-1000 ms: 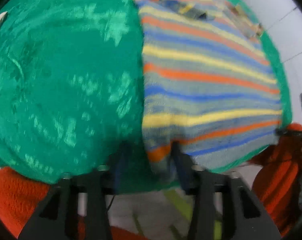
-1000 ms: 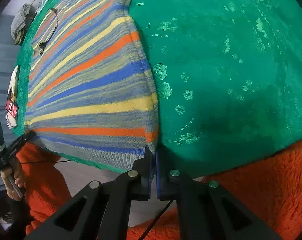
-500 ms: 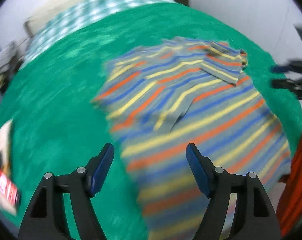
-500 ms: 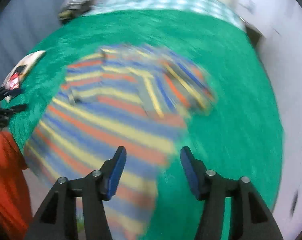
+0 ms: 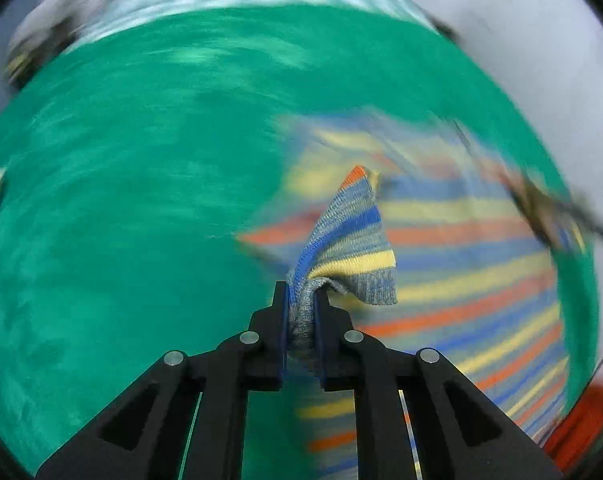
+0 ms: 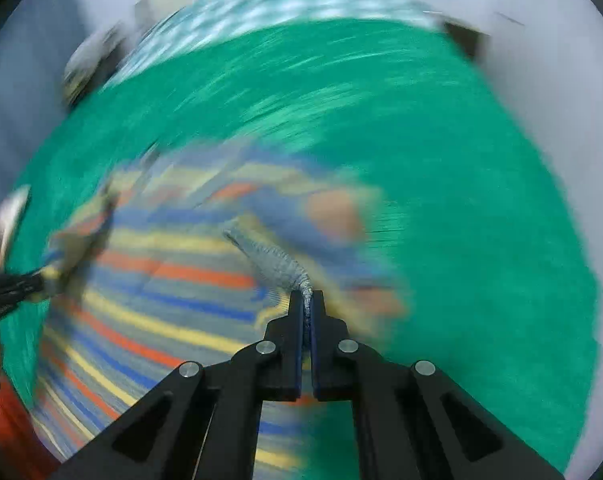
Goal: Fold small clothes
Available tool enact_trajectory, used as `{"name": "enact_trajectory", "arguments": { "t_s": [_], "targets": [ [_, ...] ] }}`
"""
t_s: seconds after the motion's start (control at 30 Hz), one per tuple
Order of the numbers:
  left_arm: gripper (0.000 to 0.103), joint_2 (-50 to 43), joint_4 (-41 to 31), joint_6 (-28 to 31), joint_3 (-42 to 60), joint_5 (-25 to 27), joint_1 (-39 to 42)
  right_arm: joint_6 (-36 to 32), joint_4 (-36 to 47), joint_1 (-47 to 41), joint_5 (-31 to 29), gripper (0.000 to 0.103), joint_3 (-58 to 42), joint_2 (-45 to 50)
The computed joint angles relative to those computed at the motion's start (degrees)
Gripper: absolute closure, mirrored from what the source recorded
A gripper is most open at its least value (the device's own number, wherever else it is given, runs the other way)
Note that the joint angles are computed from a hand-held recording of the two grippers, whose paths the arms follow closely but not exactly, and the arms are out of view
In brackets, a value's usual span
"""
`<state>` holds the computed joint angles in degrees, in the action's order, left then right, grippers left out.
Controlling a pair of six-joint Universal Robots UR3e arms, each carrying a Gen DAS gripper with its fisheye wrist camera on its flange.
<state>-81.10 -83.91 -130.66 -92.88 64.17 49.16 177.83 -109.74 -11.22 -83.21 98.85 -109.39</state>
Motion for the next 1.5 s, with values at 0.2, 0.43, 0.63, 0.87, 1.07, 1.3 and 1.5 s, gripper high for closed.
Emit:
{"name": "enact_trajectory", "arguments": {
  "t_s": [0.2, 0.43, 0.63, 0.87, 1.07, 1.3, 1.5],
  "targets": [
    [0.094, -18.94, 6.1, -10.97, 15.45, 8.91, 10.52, -13.02, 12.89, -31.3, 0.03, 0.101, 5.8, -12.6],
    [0.091, -18.18, 21.04, -12.61, 3.05, 19.41, 6.91, -8.95, 6.96, -28.01, -6.78, 0.101, 15.1, -12.1],
    [0.028, -5.97, 26.64, 0.27, -3.12, 18.22, 9.01, -16.64, 19.43, -28.55, -2.22, 0.045, 2.39, -12.13],
    [0.011, -20.48, -5.85, 2.1, 28.09, 2.02, -5.21, -14.33, 11.1, -7.47, 11.54, 0.036, -20.43, 13.08],
    [0.011, -38.64, 1.66, -3.39, 39.72, 12.38, -22.99, -9.31, 6.33, 10.67, 7.94, 0.035, -48.96, 47.44],
    [0.001, -47.63, 3.13, -4.16, 44.61, 18.12, -25.61, -12.02, 14.78, 16.86, 2.6, 0.038, -66.61, 65.68],
    [0.099, -36.28, 12.37, 1.58, 29.28, 16.61, -26.36, -14.37, 1.36, 22.92, -9.96, 0.098, -52.88, 56.53]
  ]
}}
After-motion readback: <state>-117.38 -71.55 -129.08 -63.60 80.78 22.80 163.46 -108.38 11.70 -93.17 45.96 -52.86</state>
